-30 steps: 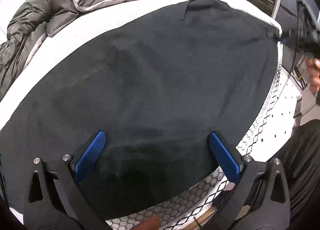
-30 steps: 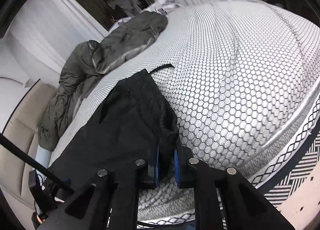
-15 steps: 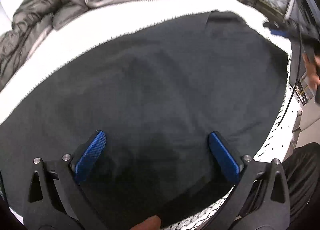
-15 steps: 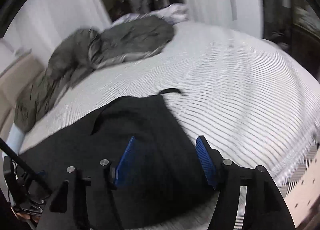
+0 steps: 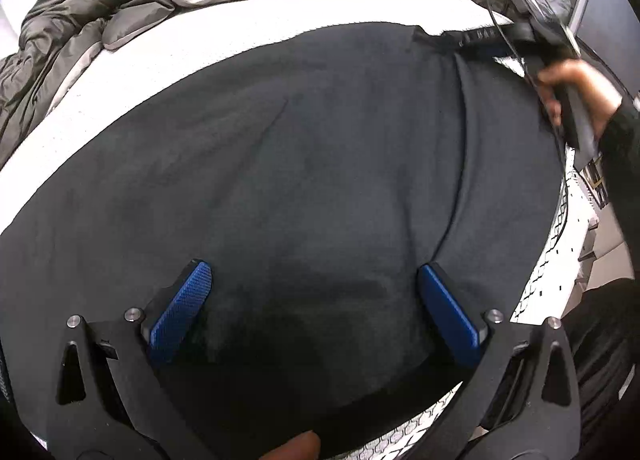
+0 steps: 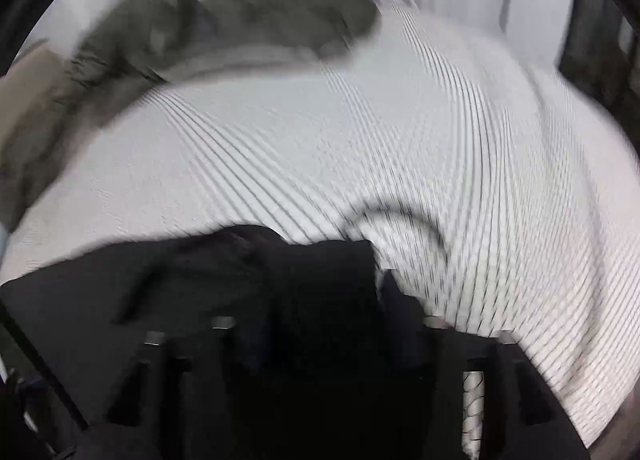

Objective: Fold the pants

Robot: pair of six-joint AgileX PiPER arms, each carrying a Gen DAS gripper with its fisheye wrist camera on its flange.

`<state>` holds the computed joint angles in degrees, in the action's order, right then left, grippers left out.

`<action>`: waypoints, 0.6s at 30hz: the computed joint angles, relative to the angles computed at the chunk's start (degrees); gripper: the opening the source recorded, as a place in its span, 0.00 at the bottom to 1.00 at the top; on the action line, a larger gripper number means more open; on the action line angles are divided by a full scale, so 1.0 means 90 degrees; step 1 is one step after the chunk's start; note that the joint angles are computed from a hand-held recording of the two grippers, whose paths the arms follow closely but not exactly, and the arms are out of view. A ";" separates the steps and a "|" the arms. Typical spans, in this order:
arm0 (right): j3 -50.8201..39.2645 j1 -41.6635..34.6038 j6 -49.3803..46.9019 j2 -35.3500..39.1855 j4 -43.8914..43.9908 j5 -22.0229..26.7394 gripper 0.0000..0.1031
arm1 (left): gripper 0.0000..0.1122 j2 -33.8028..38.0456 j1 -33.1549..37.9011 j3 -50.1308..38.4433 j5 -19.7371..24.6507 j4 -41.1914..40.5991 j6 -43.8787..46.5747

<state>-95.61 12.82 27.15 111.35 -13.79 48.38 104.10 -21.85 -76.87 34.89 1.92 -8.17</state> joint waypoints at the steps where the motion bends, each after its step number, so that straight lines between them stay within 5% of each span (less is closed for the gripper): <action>1: 0.0281 0.0018 0.0152 -0.0164 -0.0111 -0.0191 0.64 | 0.92 -0.0106 0.0028 0.0051 0.0028 0.0021 -0.0059; 3: 0.0557 0.0316 0.0469 -0.0651 -0.0767 -0.0024 0.67 | 0.92 -0.0508 0.0147 0.0348 -0.0089 0.0041 -0.0074; 6: 0.1225 0.1147 0.1537 -0.1628 -0.2066 0.0033 0.91 | 0.91 -0.0886 0.0477 0.0640 -0.0224 0.0306 -0.0256; 9: 0.1653 0.2008 0.1771 -0.2086 -0.2283 -0.0301 0.95 | 0.91 -0.0717 0.0808 0.0636 -0.0026 0.0657 -0.0641; 13: 0.1230 0.2923 0.0587 -0.1289 -0.1096 -0.0595 0.95 | 0.92 -0.0544 0.1209 0.0867 -0.0317 0.0476 -0.0581; 18: 0.0348 0.3672 0.0021 0.0032 -0.1446 0.0297 0.95 | 0.92 -0.0949 0.1639 0.1580 -0.0782 0.0880 -0.0770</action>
<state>-92.48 45.87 27.34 111.64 -26.81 51.05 95.57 -7.10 -62.66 27.84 9.85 -15.10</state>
